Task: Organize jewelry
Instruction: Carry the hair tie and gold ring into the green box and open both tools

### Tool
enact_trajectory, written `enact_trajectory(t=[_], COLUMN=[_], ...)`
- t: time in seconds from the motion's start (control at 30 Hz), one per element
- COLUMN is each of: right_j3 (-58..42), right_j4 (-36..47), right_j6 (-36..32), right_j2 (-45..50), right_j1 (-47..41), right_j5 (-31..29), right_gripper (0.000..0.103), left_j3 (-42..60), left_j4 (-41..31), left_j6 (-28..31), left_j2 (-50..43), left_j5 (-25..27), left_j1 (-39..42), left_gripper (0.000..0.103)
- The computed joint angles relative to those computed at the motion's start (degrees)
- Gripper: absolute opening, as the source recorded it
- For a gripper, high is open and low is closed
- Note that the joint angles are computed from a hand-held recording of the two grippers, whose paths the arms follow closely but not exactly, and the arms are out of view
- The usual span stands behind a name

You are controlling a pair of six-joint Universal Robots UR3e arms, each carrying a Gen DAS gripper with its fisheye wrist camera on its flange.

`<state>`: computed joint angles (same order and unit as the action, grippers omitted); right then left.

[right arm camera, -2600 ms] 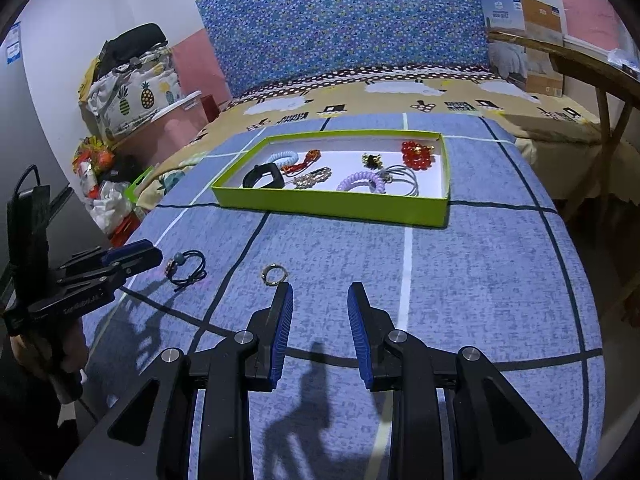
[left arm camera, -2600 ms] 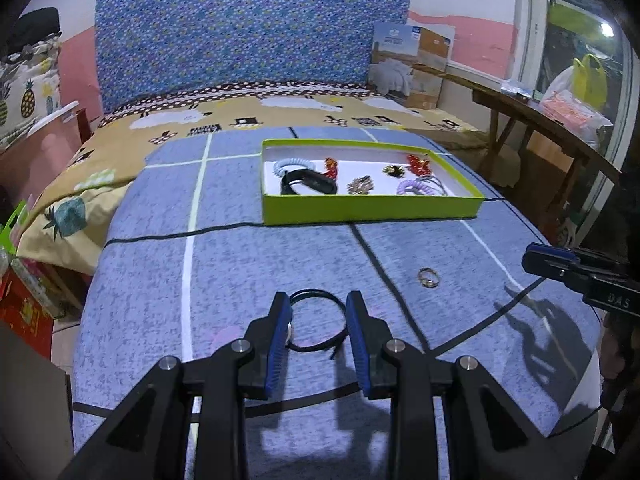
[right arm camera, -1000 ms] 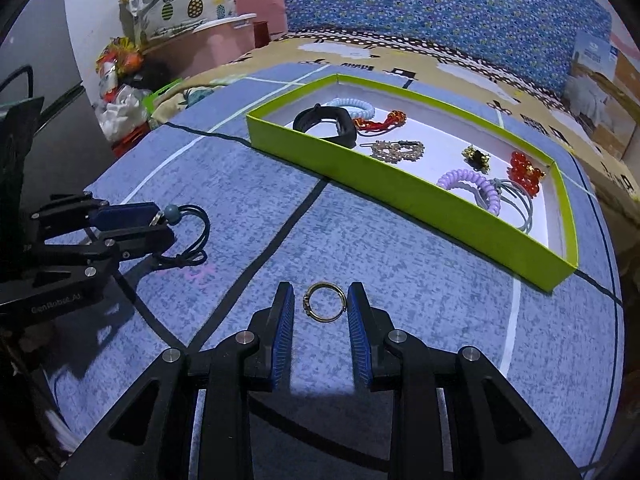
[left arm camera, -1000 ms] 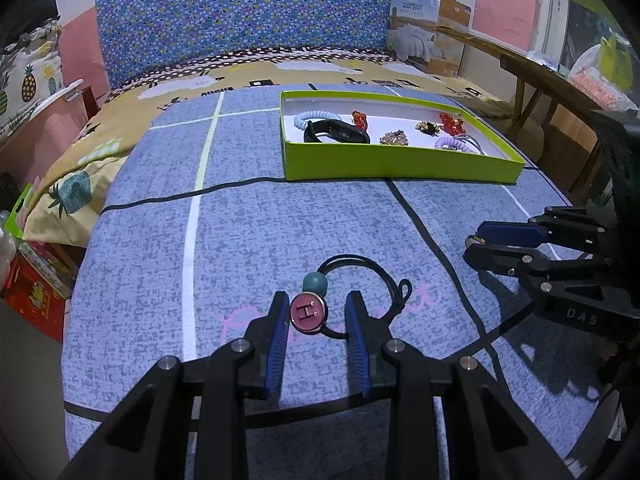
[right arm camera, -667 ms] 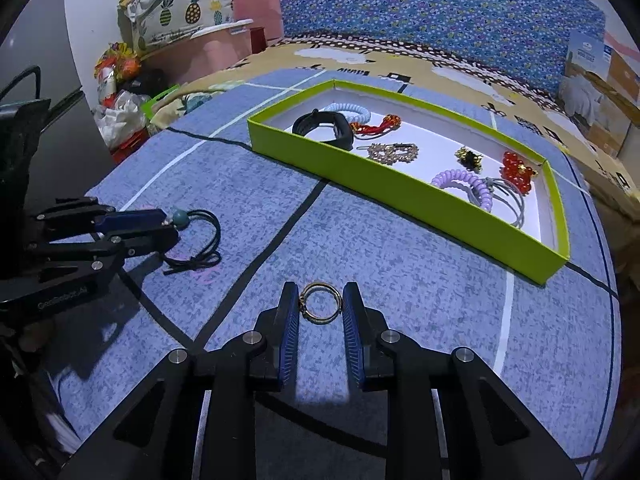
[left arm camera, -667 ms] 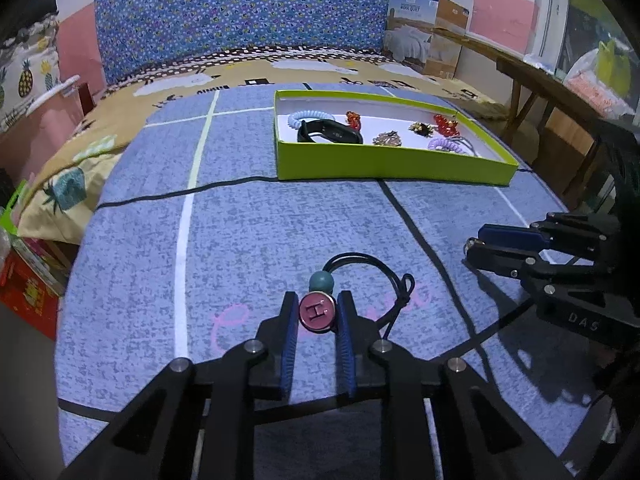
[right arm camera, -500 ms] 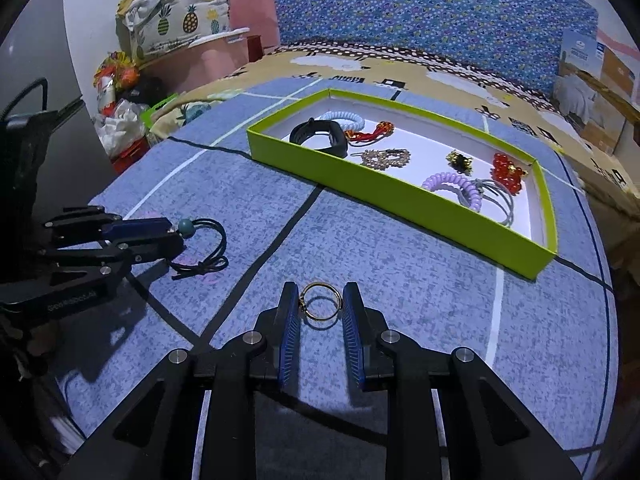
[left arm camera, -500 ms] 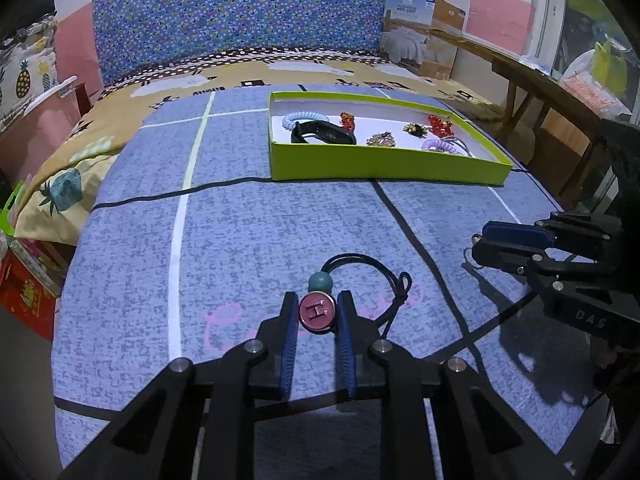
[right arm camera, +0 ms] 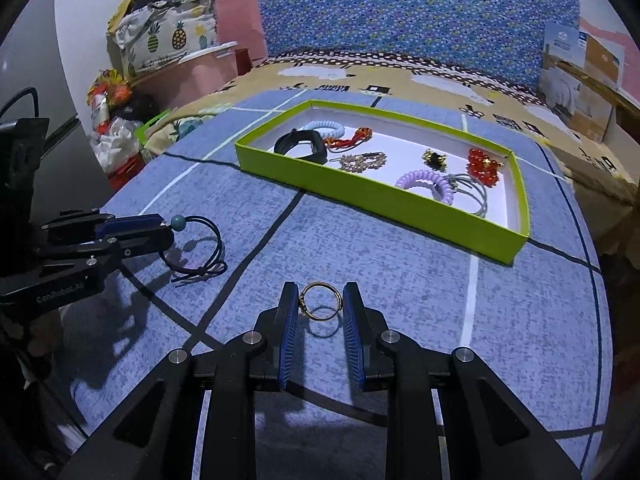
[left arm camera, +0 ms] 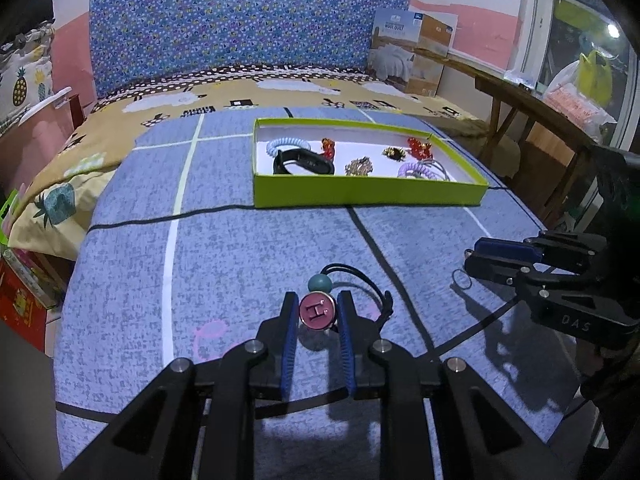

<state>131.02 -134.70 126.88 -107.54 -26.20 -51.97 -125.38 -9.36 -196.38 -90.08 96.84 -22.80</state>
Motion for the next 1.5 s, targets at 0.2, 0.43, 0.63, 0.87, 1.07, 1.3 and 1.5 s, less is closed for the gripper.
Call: enact_trajectory(t=[0.2,0.43,0.63,0.87,1.07,1.3,1.5], right_j3=[-0.3,-1.91,-4.51,-10.06,-16.98,-27.06,-36.35], right_j4=[1.72,2.24,-0.73,-6.44,-10.04,-11.99,-12.36], right_j6=[-0.21,0.58,2.96,7.34,11.84,16.44,19.1], right_j2=[-1.99,-2.14,0.18,6.82,15.58,26.63,35.71], right_j1=[-2.84,-5.51,-5.57,-4.2,-2.2,1.26,5.53], right_j5=[2.27,4.07,4.4,3.86,2.15,-0.84,-4.64], right_gripper=[0.023,0.023,0.023,0.023,0.023,0.023,0.023], left_j3=[2.84,8.48,14.32,22.5,30.57,40.01,45.4], left_j4=[-0.46,-0.89,-1.58,-2.91,-5.49,-9.34,-12.26], left_j6=[0.4,2.42,4.2,6.66,8.12,8.81,8.69], left_j2=[-0.71,-3.23,-6.22,-10.65,-15.95,-24.26,-29.6], left_j5=[0.22,0.76,0.38,-0.8,-2.19,-3.13,-3.58], left_j1=[-0.99,-2.26,-1.71,-0.13,1.56,2.49,2.59], left_gripper=[0.02,0.02,0.02,0.02,0.02,0.02,0.02])
